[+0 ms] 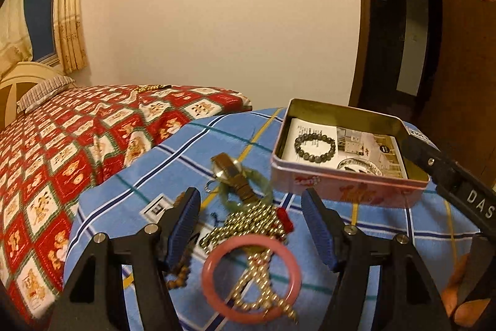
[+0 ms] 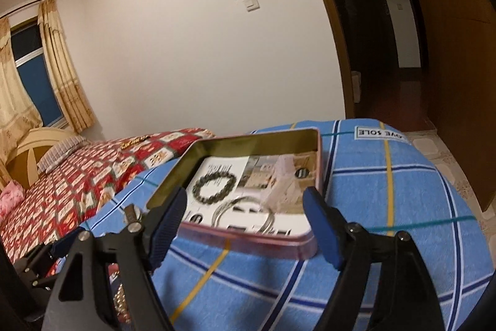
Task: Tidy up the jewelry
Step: 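Grasp the pink bangle with the right tool while the left tool grasps the brown wooden bead bracelet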
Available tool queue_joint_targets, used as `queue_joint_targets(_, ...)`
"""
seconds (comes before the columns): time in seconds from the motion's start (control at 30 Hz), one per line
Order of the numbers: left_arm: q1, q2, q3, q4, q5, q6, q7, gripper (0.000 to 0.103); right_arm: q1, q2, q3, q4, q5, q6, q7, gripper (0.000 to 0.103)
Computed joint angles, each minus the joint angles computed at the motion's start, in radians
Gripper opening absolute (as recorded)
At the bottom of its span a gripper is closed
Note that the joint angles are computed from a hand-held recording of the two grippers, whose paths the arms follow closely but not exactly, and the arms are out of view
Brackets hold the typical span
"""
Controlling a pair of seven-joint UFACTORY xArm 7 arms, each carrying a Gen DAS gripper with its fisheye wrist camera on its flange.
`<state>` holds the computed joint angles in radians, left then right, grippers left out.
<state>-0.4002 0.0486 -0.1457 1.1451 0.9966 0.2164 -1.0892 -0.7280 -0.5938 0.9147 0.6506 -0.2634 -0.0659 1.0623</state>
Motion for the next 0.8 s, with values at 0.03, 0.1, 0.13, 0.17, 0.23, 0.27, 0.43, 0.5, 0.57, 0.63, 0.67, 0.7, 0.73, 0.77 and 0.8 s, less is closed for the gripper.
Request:
queue_joint_targets(0.03, 0.001, -0.01, 0.001, -0.01, 0.005, 0.002, -0.003, 0.068, 0.001, -0.002, 0.005, 0.002, -0.002, 0.007, -0.002, 0.08)
queue_joint_targets(0.1, 0.007, -0.026, 0.0, -0.022, 0.025, 0.012, -0.016, 0.068, 0.001, -0.008, 0.019, 0.008, -0.007, 0.02, 0.001, 0.08)
queue_joint_targets(0.13, 0.011, -0.032, -0.003, -0.029, 0.03, 0.014, -0.022, 0.068, 0.003, -0.01, 0.022, 0.009, -0.01, 0.025, 0.003, 0.08)
queue_joint_targets(0.17, 0.017, -0.038, -0.005, -0.035, 0.028, 0.012, -0.023, 0.068, 0.003, -0.013, 0.029, 0.012, -0.015, 0.029, 0.004, 0.08)
queue_joint_targets(0.23, 0.03, -0.049, -0.011, -0.048, 0.019, 0.009, -0.022, 0.068, 0.008, -0.022, 0.035, 0.012, -0.021, 0.037, 0.011, 0.08)
queue_joint_targets(0.27, 0.037, -0.055, -0.013, -0.054, 0.019, 0.009, -0.023, 0.068, 0.01, -0.022, 0.039, 0.014, -0.025, 0.041, 0.013, 0.08)
queue_joint_targets(0.43, 0.063, -0.078, -0.028, -0.078, 0.027, 0.011, -0.032, 0.068, 0.029, -0.022, 0.044, 0.02, -0.044, 0.062, 0.03, 0.08)
queue_joint_targets(0.5, 0.075, -0.088, -0.033, -0.089, 0.027, 0.008, -0.036, 0.068, 0.038, -0.021, 0.048, 0.023, -0.053, 0.067, 0.035, 0.08)
queue_joint_targets(0.57, 0.087, -0.099, -0.037, -0.103, 0.014, 0.005, -0.027, 0.068, 0.049, -0.018, 0.051, 0.027, -0.064, 0.074, 0.037, 0.08)
queue_joint_targets(0.63, 0.099, -0.107, -0.041, -0.113, 0.004, 0.006, -0.019, 0.068, 0.057, -0.016, 0.054, 0.031, -0.073, 0.08, 0.04, 0.08)
queue_joint_targets(0.67, 0.106, -0.114, -0.042, -0.12, 0.003, 0.003, -0.014, 0.068, 0.062, -0.015, 0.058, 0.035, -0.079, 0.085, 0.04, 0.08)
queue_joint_targets(0.7, 0.115, -0.119, -0.045, -0.125, 0.012, 0.004, -0.019, 0.068, 0.065, -0.013, 0.059, 0.038, -0.084, 0.089, 0.042, 0.08)
queue_joint_targets(0.73, 0.125, -0.125, -0.046, -0.129, 0.023, 0.008, -0.027, 0.068, 0.071, -0.008, 0.06, 0.04, -0.089, 0.09, 0.042, 0.08)
queue_joint_targets(0.77, 0.137, -0.135, -0.044, -0.138, 0.029, 0.009, -0.034, 0.068, 0.079, -0.005, 0.056, 0.039, -0.092, 0.09, 0.044, 0.08)
queue_joint_targets(0.8, 0.149, -0.143, -0.041, -0.147, 0.022, 0.006, -0.034, 0.068, 0.092, 0.007, 0.05, 0.039, -0.095, 0.088, 0.041, 0.08)
